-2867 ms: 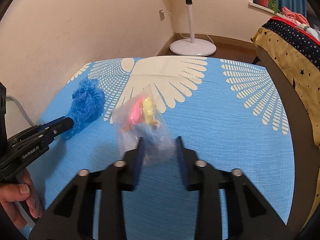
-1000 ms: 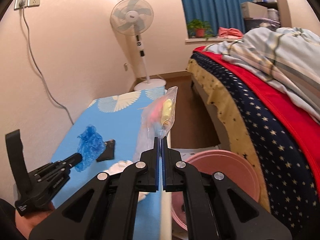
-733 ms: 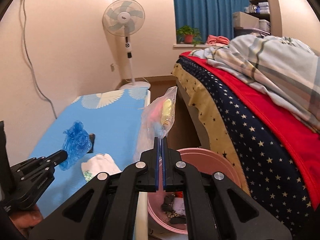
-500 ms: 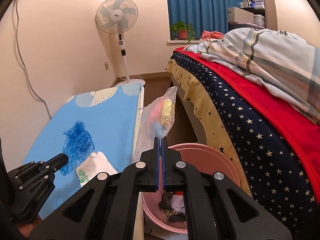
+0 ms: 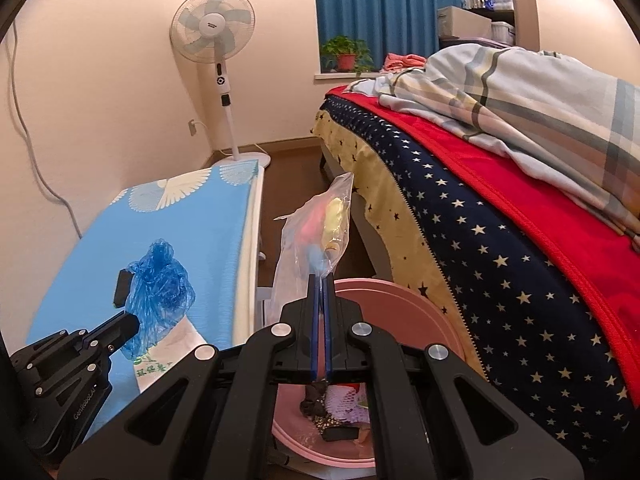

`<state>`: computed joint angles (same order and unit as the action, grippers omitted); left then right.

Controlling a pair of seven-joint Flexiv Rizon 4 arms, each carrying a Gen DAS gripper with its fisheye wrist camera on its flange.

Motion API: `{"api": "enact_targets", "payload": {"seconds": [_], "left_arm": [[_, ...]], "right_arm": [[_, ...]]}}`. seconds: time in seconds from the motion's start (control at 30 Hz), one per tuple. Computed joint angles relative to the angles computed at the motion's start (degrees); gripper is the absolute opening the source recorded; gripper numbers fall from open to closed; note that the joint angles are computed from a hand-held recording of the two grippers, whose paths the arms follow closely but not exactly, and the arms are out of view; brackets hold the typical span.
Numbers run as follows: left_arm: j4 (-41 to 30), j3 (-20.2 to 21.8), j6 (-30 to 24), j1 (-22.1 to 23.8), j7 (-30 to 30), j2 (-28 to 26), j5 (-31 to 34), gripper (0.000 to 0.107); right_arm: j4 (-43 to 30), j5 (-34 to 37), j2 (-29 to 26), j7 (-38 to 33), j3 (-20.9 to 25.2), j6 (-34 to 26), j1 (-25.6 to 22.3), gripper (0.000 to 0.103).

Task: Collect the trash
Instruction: 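Lift the blue plastic and clear bag and carry them over the pink bucket, then open the right tool over the bucket while the left tool releases the blue plastic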

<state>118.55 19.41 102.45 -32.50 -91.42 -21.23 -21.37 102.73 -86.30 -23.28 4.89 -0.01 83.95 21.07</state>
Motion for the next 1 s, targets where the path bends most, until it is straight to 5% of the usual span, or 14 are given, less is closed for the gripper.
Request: {"api": "enact_targets", "payload": {"seconds": [0.3, 1.0], "left_arm": [[-2.43, -5.63, -0.48, 4.09, -0.34, -1.52, 1.70, 0.000], [-9.16, -26.11, -7.10, 20.54, -0.53, -7.42, 7.54, 0.000]], "right_arm": [[1.26, 2.56, 0.40, -1.11, -0.10, -2.01, -0.19, 0.002], [3.81, 19.90, -0.61, -9.75, -2.63, -7.03, 3.10, 0.003]]}}
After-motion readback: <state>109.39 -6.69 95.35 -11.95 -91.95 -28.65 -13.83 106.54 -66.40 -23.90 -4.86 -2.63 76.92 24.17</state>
